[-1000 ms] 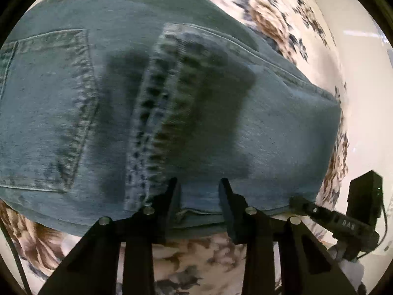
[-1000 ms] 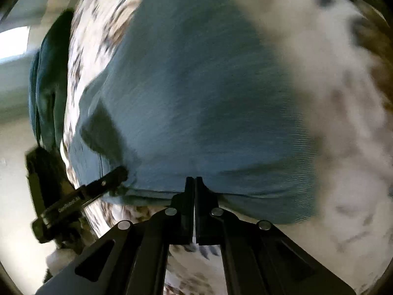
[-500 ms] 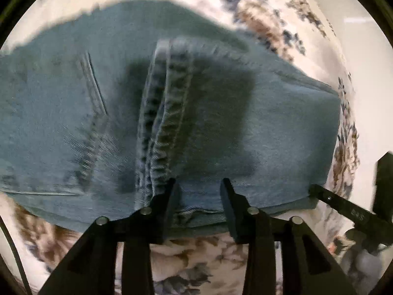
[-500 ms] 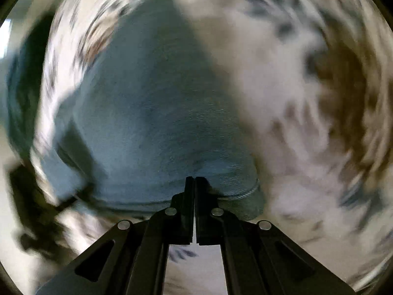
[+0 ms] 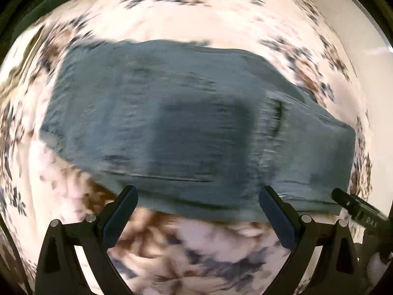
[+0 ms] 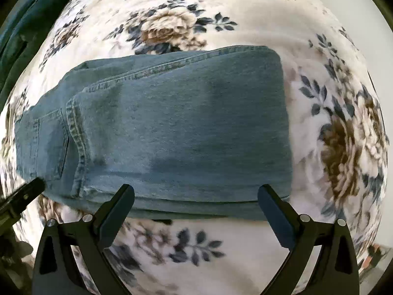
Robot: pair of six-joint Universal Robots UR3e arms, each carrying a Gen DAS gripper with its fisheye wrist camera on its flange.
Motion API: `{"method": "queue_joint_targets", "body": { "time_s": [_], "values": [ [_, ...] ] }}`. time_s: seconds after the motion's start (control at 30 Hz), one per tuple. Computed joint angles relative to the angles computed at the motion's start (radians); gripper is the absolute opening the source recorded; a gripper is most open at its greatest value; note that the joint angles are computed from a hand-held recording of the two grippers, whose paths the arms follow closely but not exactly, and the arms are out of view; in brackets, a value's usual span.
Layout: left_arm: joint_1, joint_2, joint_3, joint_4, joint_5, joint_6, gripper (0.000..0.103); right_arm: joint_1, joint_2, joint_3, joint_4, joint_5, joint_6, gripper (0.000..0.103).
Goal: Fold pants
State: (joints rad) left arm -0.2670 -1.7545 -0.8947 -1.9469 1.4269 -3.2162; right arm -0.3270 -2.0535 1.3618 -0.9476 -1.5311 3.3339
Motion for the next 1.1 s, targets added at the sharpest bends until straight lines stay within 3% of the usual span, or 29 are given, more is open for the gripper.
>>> {"method": "queue_joint_targets", "body": {
  "time_s": [0.1,0.3,0.53,0.7,0.77,0.83,0.97,1.07,1.1],
  "values": [
    [0.151,0.105,-0.161,0.046,-0.017,0.057,0.101,0.046,0.013,-0.002,-0.010,-0.018,0.093,0.102],
    [0.501,0.222,-0.367,0.064,-0.167,0.115,0.101,0.253,0.143,-0.109,-0.027,-0.089,0.383,0.102],
    [0.832,0.304,-0.648,0.034,-0.481,0.097,0.101,0.424,0.325,-0.250,-0.062,-0.082,0.564,0.102],
    [0.884,0.368,-0.808,0.093,-0.600,0.078,0.099,0.499,0.427,-0.316,-0.090,-0.084,0.621,0.102],
    [0.924,0.395,-0.848,0.046,-0.691,0.108,0.099,0.518,0.455,-0.333,-0.098,-0.082,0.636,0.102],
    [0.920,0.425,-0.922,0.080,-0.770,0.081,0.099,0.530,0.473,-0.347,-0.101,-0.084,0.643,0.102],
    [0.852,0.441,-1.084,0.332,-0.815,-0.096,0.099,0.532,0.481,-0.340,-0.111,-0.081,0.645,0.102],
    [0.798,0.421,-1.086,0.458,-0.787,-0.177,0.098,0.518,0.469,-0.327,-0.116,-0.073,0.637,0.102],
    [0.787,0.421,-1.061,0.452,-0.770,-0.160,0.095,0.515,0.469,-0.330,-0.111,-0.077,0.630,0.102]
  ]
}}
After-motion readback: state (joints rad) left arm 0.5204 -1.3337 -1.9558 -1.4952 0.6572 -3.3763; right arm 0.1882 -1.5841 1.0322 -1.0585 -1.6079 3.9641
